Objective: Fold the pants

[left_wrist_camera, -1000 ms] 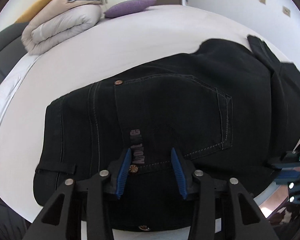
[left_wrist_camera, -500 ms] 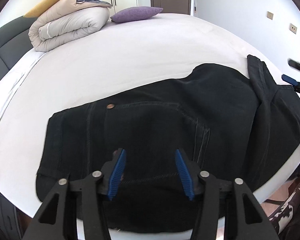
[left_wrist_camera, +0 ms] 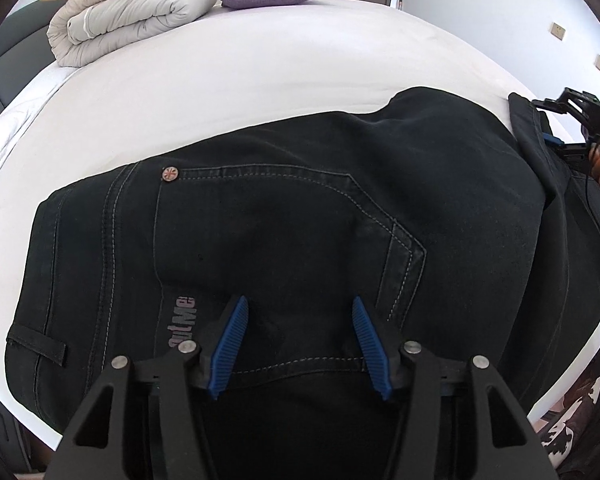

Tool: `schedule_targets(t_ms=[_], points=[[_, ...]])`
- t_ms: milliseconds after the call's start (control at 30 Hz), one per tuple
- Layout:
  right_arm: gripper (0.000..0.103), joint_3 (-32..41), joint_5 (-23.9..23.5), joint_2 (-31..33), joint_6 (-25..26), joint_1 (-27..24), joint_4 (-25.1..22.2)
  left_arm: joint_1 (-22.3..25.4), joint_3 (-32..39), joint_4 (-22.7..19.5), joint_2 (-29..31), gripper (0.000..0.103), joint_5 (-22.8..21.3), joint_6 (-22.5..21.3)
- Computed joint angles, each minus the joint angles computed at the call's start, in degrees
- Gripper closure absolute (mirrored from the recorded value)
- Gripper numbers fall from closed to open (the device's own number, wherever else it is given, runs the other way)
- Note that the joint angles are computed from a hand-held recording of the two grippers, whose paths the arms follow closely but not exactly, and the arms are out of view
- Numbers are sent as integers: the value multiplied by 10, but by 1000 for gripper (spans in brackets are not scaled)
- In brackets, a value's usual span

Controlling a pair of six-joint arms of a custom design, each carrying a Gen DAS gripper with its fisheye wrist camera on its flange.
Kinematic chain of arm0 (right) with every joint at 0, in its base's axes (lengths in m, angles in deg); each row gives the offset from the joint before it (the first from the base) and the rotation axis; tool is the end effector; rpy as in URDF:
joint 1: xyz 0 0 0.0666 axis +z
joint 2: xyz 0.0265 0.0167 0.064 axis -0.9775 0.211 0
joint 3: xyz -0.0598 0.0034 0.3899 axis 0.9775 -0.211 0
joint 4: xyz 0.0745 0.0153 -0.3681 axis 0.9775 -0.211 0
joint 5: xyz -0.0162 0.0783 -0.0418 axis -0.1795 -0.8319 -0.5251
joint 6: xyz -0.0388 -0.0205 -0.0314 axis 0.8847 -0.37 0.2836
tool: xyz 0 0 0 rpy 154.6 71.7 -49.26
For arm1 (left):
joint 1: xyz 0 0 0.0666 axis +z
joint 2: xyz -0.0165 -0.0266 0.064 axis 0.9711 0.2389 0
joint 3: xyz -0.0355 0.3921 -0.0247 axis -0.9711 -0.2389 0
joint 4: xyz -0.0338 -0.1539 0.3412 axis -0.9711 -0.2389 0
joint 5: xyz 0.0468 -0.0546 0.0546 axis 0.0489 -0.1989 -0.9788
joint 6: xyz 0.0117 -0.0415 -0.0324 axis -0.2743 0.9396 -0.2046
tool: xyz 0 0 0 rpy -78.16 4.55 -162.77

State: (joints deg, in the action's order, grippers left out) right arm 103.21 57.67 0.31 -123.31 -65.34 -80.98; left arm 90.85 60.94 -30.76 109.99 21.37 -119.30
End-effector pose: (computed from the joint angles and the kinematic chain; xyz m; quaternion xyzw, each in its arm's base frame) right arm 0.4417 0.1054 0.5679 0.4142 0.7859 0.3811 0.2560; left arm 0.5082 0.1207 0.5218 0.1973 0.9484 -0.0688 0.2385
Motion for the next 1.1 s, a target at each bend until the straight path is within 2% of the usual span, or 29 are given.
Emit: schedule_targets(t_ms=[100,133,200,233,367,433,533,667,767,833,900,1100], points=[[56,3,-12,21,-23,-12,23,1,7,0,5,46,3,4],[61,1,-13,23,-32,-15,35,1,4,1,2,46,3,3],[98,22,-17,40,-22,-19,29,3,2,2,0,46,4,0],[100,33,-16,46,-9,-20,19,4,0,2,0,46,4,-1],[101,62,28,29,45,-18,-18,3,-5,7,-3,46,4,-1],[101,57,66,-10,65,-11,-38,3,-7,9,-4,46,4,-1],[101,28,115,-85,65,1,-67,5,-5,5,-2,46,7,-3],[101,-40,193,-201,7,51,-140,2,1,-1,0,46,2,-3],[101,-102,245,-277,-81,108,-190,-2,5,-4,2,45,-5,0],[101,-131,276,-304,-131,146,-203,-5,8,-5,3,45,-12,4],[101,-158,300,-323,-172,175,-194,-9,12,-8,4,45,-19,8],[101,-136,366,-311,-219,237,-226,-19,15,-6,5,44,-33,26]])
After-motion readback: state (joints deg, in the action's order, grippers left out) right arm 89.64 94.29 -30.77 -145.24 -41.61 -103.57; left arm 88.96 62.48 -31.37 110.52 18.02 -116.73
